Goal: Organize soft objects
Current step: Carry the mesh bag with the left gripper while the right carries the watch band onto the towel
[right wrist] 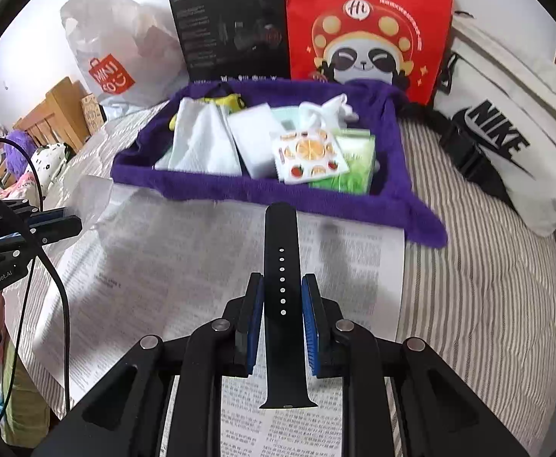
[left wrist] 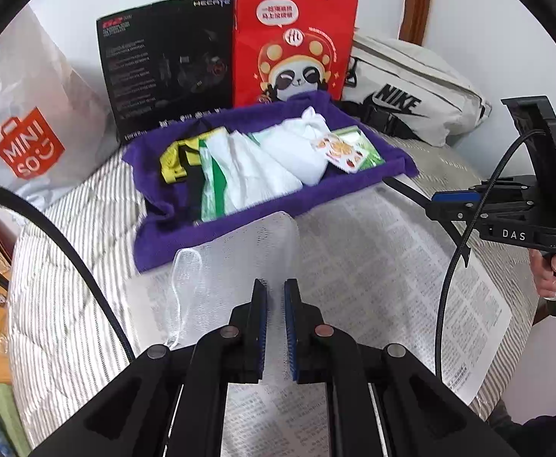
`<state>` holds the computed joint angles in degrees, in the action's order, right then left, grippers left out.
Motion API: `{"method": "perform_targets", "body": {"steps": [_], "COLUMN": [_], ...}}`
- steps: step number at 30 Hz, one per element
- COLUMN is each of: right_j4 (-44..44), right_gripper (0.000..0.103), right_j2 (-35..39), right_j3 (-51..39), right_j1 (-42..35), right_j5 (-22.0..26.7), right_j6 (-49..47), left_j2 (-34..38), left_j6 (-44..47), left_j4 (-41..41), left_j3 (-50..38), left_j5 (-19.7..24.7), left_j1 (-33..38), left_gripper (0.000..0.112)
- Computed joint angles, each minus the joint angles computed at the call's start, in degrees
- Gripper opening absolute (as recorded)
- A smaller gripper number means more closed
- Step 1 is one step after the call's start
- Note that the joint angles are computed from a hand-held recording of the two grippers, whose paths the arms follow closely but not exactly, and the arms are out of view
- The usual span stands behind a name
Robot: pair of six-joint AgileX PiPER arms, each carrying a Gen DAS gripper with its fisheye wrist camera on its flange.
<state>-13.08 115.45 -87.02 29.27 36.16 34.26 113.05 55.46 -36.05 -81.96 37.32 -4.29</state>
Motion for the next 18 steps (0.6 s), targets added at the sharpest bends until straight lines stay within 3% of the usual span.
{"method": "perform_targets", "body": {"steps": [18], "right_j4": [7.42], "right_gripper": [0.020], "right_j2": [12.75], "right_j3": [-25.25], "right_j1": [-6.69], "right_j5": [9.02], "right_j6": [-11.20], "left_j2": [13.06], "left_j6": [-12.37], "left_j4": [8.00], "left_j3": [-26.34], "left_j5": [9.92], "left_j1": [0.19], "left_gripper": [0.009]}}
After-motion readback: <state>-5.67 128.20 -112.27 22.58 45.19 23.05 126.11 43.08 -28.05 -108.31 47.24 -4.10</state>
